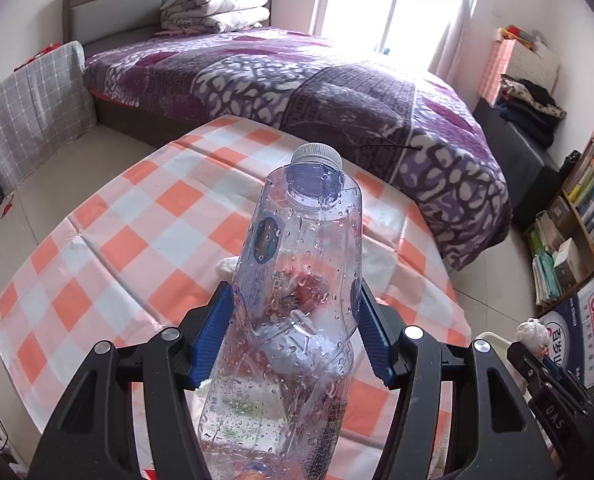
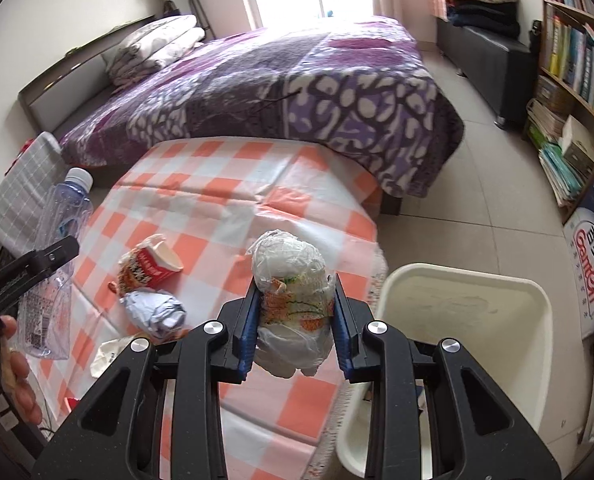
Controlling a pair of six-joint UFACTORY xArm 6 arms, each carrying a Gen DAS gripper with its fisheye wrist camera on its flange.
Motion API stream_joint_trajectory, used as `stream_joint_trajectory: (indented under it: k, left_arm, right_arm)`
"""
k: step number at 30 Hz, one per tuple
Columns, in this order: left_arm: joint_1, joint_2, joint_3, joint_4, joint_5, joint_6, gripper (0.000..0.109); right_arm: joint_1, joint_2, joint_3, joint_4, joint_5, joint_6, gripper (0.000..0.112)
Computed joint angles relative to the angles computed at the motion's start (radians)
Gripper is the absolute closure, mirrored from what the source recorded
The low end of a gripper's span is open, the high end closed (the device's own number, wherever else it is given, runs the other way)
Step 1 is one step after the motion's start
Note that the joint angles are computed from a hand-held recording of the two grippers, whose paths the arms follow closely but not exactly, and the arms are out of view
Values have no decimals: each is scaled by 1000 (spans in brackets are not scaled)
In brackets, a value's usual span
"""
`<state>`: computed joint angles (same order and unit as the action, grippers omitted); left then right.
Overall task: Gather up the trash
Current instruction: 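Carry the bottle and tissue bundle to the bin and release both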
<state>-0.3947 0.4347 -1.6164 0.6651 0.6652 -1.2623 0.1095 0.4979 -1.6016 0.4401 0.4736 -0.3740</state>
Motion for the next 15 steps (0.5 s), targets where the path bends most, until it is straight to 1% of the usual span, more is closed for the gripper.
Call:
stream_joint_trajectory:
  k: [5,11,15]
  left_arm:
    - [-25,54,-77,-34,2,43,49]
    - [-60,136,-189,-85,8,120,49]
    - [-87,196,-274,-121,23,180,49]
  right_arm:
    - [-48,23,-30,-73,26,120,82]
    - [-94,41,-58,-129,49,213,81]
    - [-127,69,-99,-145,99,283,78]
